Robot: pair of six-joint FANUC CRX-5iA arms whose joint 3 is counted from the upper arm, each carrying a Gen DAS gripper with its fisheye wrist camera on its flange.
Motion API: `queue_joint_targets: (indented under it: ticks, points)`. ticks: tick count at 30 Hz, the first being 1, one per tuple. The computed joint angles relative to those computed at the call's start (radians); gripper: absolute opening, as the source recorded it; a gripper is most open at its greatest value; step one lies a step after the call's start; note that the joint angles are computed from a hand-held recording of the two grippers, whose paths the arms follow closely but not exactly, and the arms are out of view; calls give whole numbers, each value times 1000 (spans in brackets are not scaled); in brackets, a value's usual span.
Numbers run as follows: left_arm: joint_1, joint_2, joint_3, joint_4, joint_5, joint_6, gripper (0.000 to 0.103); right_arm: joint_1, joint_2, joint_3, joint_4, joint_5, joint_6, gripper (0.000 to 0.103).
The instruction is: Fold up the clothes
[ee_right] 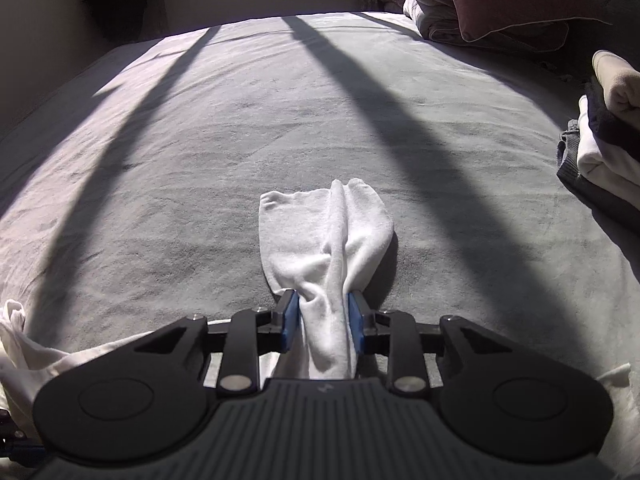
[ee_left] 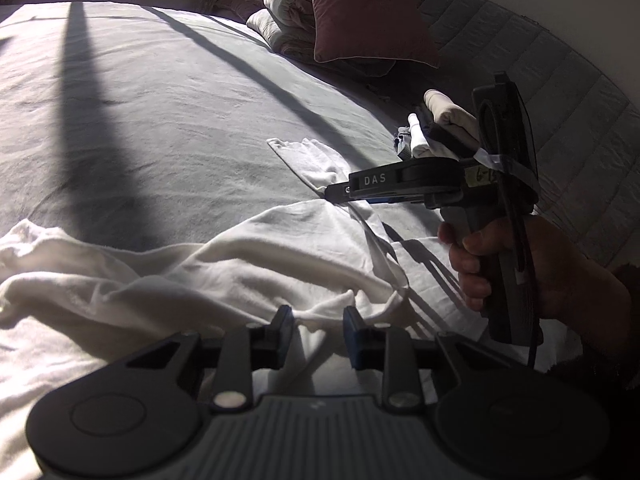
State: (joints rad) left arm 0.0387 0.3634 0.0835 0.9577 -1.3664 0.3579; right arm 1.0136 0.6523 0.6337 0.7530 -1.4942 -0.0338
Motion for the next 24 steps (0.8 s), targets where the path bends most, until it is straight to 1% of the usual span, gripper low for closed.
queue_joint_targets:
  ticks: [1,2,5,12,19,24]
  points:
    - [-1,-2,-4,3,5,-1,15,0,2,3,3,4,-2,13]
    - [-2,-5,-8,5,11,-3,11,2,5,7,8,3,-4,13]
    - [-1,-12,-23,19,21,-7,6,9,20,27,41,-20,-9,13]
    - [19,-40,-66,82,26,-42,3,34,65,77,187,-85,1,12]
    - [52,-62,-96,148,8,-74,3,66,130,175,328,-147,49,12]
    - [79,-79,-120,199,-27,-108,3,86,209,306,459,-215,217,12]
